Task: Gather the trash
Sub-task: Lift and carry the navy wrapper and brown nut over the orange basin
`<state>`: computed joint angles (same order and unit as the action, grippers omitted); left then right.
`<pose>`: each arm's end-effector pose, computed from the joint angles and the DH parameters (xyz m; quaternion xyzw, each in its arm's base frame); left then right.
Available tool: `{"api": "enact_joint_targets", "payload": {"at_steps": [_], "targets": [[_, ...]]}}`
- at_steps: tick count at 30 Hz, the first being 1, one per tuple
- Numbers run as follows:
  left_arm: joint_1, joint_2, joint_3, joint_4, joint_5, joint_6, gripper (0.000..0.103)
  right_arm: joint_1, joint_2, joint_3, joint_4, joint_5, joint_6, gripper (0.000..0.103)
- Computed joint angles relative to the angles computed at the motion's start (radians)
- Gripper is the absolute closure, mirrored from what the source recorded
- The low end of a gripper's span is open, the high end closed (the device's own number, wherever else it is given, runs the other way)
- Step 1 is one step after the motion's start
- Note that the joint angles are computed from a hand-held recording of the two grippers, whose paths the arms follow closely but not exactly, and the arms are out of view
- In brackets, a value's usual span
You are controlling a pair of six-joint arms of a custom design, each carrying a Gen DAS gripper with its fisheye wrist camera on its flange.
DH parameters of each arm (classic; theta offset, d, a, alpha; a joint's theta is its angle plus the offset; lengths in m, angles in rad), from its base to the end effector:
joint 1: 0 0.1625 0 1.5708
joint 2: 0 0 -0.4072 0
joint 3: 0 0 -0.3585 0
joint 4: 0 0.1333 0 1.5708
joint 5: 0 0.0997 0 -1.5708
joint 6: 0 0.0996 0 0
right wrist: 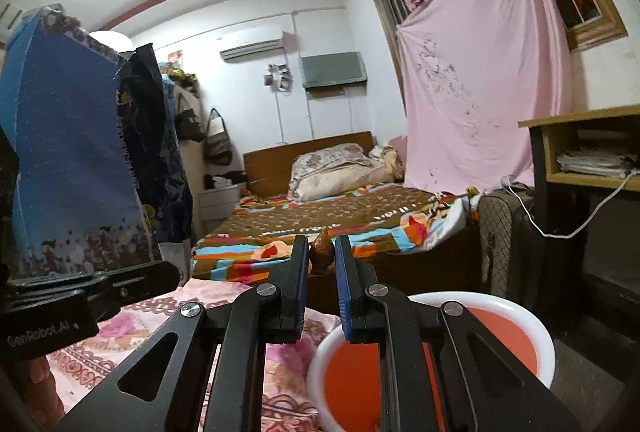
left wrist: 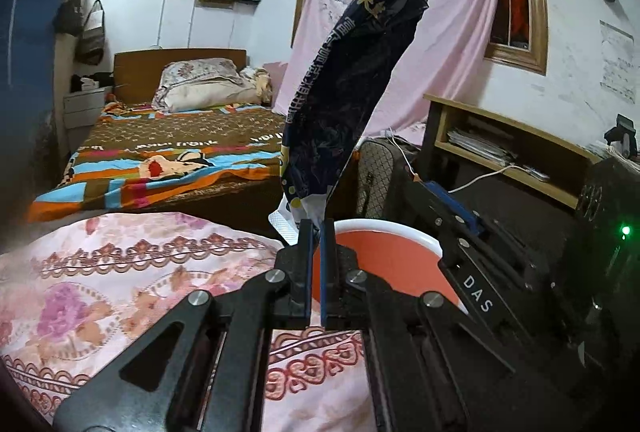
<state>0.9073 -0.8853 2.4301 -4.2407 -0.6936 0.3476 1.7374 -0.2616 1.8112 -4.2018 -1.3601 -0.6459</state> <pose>-0.0610 -0.4188 0.1818 0.1727 0.7797 -0.5334 0.2788 0.2405 -0.5008 -0.0484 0.3866 -0.7618 0.5187 0.0339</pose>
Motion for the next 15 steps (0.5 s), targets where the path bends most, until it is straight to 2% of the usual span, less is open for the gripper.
{"api": "enact_joint_targets", "payload": {"at_steps": [5,15], "targets": [[0.022,0.014,-0.032,0.053,-0.031,-0.024,0.103,-0.003,0.000,-0.011,0.016,-0.040,0.028,0.092],[0.089,-0.006,-0.095,0.281,-0.131,-0.156,0.103,-0.013,-0.009,-0.019,0.041,-0.107,0.083,0.091]]}}
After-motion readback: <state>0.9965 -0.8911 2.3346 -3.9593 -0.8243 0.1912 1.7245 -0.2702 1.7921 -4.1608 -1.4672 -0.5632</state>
